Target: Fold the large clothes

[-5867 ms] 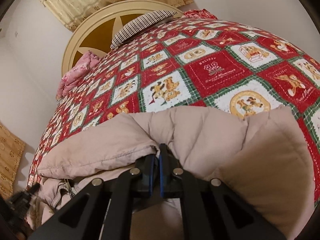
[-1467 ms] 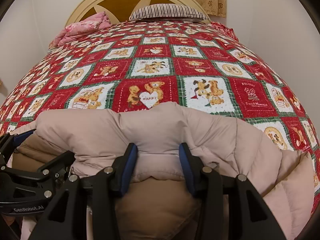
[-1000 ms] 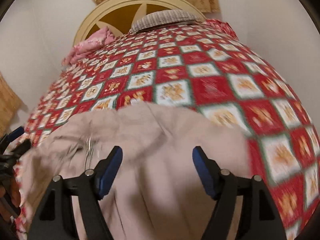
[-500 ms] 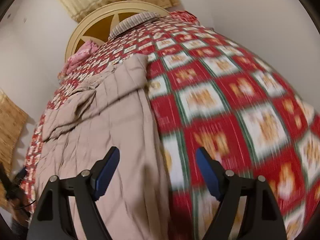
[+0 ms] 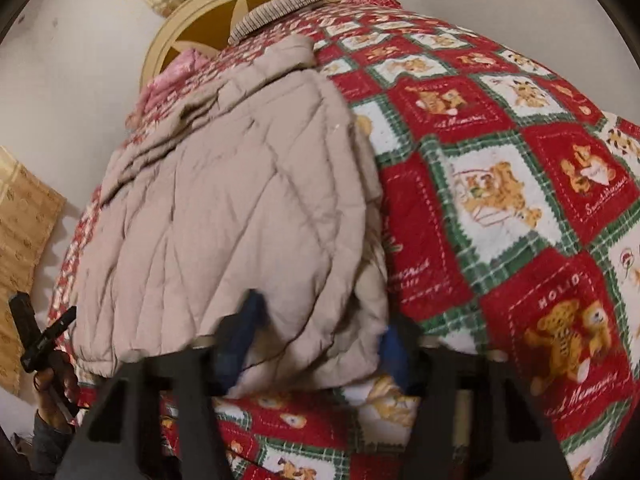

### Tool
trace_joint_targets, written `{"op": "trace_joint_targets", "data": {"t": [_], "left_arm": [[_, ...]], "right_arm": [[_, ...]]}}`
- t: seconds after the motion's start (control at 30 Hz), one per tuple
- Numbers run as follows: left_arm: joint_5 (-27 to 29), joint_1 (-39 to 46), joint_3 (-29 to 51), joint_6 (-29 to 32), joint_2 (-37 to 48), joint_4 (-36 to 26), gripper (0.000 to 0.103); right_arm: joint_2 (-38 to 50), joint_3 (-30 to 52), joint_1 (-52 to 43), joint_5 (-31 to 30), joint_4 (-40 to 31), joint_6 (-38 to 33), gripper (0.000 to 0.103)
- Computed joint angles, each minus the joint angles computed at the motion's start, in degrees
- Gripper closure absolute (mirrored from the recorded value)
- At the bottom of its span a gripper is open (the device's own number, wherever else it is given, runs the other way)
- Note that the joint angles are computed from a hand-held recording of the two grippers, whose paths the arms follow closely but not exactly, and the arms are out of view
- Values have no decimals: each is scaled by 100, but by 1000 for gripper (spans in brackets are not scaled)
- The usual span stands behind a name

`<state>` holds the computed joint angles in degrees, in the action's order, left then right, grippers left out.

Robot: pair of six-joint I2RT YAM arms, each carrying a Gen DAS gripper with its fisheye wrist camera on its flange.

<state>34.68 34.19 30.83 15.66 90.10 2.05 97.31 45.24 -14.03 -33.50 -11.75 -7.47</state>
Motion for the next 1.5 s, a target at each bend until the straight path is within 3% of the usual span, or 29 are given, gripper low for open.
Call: {"op": "trace_joint_targets", "data": {"t": [0.03,0.07,0.1,0.13,0.2,0.3,0.37,0.47,0.53,0.6,0.63,0.73,0.77,0.83,0.9,1.03,1.27,1.3,1.37,1.4,1.43,1.5], "left_arm": [[-25,18,-144,47,-179,126,38],[-181,4,-272,136,-404,195,49],[-183,65,-307,309,-580,95,81],[185,303,-216,614,-754,-332,89],[742,738,-208,994,-1269,-885,92],[1685,1417,78,1860,-2161,-2435,93],[2405,1904,556,2656,-2461,-3863,93],[3296,2397,1498,3995,-2249,-5930,93],[3690,2491,2109,4820,-1817,-7056,93],[3856,2226,2444,4218,-1677,-6739,93],[3836,1952,2578,3422,-1633,-6096,93],[3341,1135,2778,1227,-1358,-3874,92],[3191,961,2913,890,-1169,-3531,92],[2799,615,3386,326,-582,-2999,88],[2358,388,4022,151,77,-3045,87],[2129,372,5568,201,1262,-4293,81],[2068,506,6257,1140,1727,-5238,80],[1973,508,6303,1147,1737,-5215,76],[1545,566,5882,650,1419,-4300,47],[1454,647,5728,392,1325,-3913,23],[1463,754,5479,-45,1214,-3354,13],[1407,723,5039,-607,1018,-2550,13]], "right_arm": [[21,53,-52,-130,-100,-45,85],[-29,83,-71,-170,-183,-64,87],[-96,112,-128,-268,-293,-132,89],[-167,69,-182,-368,-340,-173,90],[-369,72,-405,-727,-665,-421,91],[-956,157,-926,-1428,-1707,-1031,92],[-1413,221,-1267,-1764,-2400,-1487,92],[-1938,582,-1932,-2475,-3622,-2229,93],[-2089,875,-2203,-2896,-3969,-2292,93],[-2056,1270,-2285,-3331,-3983,-1950,93],[-2008,1445,-2235,-3491,-3773,-1608,93],[-1886,1606,-1487,-3266,-1665,618,93],[-1661,1750,-1106,-2962,-941,1328,93],[-1148,2165,-566,-2368,-279,2025,93],[-319,2944,7,-1669,39,2533,93],[908,4319,543,-876,-378,2657,94],[2285,5738,829,-428,-809,2742,94],[2509,5974,880,-341,-871,2758,94],[2889,6404,958,-177,-1011,2829,94],[3129,6680,989,-76,-1127,2884,94],[3308,6877,1008,-82,-1210,2944,94],[3682,7377,1077,-81,-1463,2954,94]]}}
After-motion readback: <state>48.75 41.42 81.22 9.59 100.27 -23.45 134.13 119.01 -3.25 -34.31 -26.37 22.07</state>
